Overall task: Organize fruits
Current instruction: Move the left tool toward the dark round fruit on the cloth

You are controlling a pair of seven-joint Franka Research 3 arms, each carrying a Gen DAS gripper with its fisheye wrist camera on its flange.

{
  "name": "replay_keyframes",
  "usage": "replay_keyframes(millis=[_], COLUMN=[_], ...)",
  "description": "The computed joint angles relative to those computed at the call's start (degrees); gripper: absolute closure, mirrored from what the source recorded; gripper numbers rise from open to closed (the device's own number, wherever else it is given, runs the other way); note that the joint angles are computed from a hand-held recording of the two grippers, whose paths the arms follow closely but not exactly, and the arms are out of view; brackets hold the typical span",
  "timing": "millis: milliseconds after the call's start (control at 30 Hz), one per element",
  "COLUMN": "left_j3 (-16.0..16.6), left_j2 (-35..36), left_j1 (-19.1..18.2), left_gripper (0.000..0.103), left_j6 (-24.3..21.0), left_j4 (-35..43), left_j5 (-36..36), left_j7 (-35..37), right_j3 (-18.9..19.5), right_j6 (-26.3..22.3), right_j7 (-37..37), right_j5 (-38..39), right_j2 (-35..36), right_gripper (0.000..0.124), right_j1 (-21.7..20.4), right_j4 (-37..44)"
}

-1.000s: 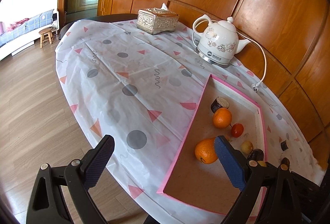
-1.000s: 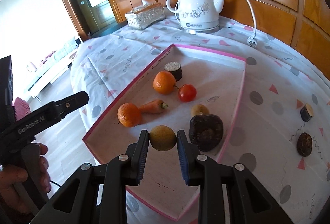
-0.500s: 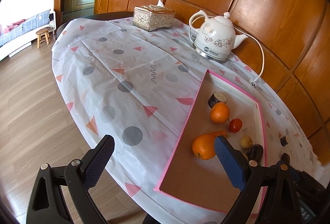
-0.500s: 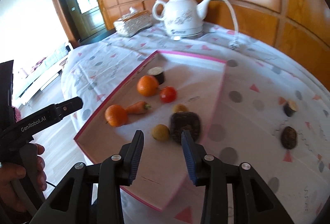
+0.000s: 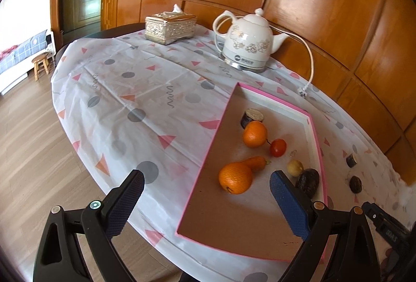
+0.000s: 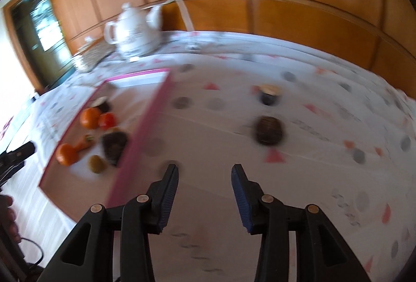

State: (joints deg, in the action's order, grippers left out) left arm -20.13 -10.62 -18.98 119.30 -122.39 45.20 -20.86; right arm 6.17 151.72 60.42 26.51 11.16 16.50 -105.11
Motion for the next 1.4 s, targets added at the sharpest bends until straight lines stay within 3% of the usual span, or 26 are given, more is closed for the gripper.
replay_keyframes(millis=[433,667,1167,1400], left_j3=[0.43,0.94,3.89,5.72], left_j2=[3.63,5.44,15.55,23.2], left_j1=[-0.98,-1.54,-2.86,-4.54], left_gripper=[0.005,0.005,0.005,0.005], left_j6=[0.85,2.46,10.22,13.53], left_j4=[4.04,6.44,19.73,28.95], left_j5=[0.87,2.44,1.84,-1.56], left_j7=[6.23,10.92,31.69,41.28], right_j3=[-6.43,-8.53,-12.96,-13.35], right_j6=[6.61,7.2,9.69,9.75], right_j7=[20.01,28.3,43.91,46.54], right_j5=[-15.41,-21.35,-33.86,-36.21], right_j2=[0.85,1.06,1.45,2.48], right_gripper=[0.081,0.081,0.08,0.08], right_j1=[-1.32,-3.05,-4.63,-5.51], right_j4=[-2.66,-3.41,-5.52,-5.19])
